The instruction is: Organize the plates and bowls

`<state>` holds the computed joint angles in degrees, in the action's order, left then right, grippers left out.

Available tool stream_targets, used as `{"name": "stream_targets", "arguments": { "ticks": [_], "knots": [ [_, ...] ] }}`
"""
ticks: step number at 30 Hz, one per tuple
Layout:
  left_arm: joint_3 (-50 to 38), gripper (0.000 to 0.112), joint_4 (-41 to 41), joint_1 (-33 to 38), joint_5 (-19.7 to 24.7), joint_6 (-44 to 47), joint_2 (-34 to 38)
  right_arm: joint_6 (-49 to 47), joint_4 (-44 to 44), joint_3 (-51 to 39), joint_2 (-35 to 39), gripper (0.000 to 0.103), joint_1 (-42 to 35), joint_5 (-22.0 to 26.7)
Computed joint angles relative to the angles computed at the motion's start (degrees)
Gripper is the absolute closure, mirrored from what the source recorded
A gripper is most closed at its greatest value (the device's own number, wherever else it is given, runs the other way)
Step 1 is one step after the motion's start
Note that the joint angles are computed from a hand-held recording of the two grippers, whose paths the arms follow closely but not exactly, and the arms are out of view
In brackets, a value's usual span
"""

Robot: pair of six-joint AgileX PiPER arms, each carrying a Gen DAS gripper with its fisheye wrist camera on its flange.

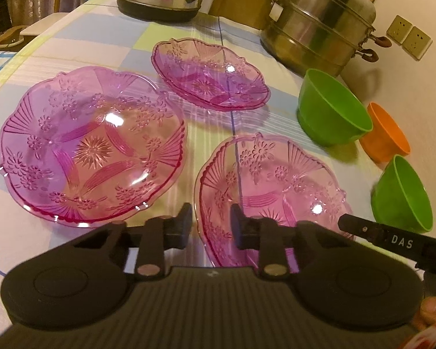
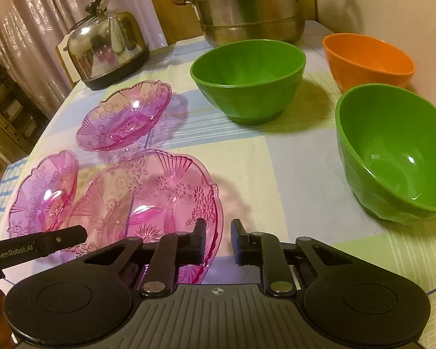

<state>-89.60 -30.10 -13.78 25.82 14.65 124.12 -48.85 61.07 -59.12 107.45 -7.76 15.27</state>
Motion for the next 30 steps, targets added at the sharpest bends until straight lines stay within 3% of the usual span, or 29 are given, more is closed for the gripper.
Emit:
{"name": "stream_targets", "arguments": {
  "ticks": [9, 20, 27, 30],
  "knots": [
    [-1.0, 0.105, 2.7, 0.0, -0.1, -1.7, 0.7, 0.8, -0.1, -0.4, 0.6, 0.095, 0.0, 0.0],
    [-1.0, 0.105, 0.7, 0.4, 0.4, 2.4, -1.0, 1.7, -0.8, 0.6, -2.5, 0.095, 0.1, -0.7],
    [-4.0, 0.105, 4.0, 2.6, 3.4, 0.6, -3.8, 15.5, -12.3, -3.2, -4.9, 0.095, 3.0, 0.0],
    [-7.2, 0.105, 6.0, 4.8, 6.8, 0.2, -4.4, 23.9, -17.9, -6.1, -5.0, 0.095, 5.6, 0.6]
  ]
}}
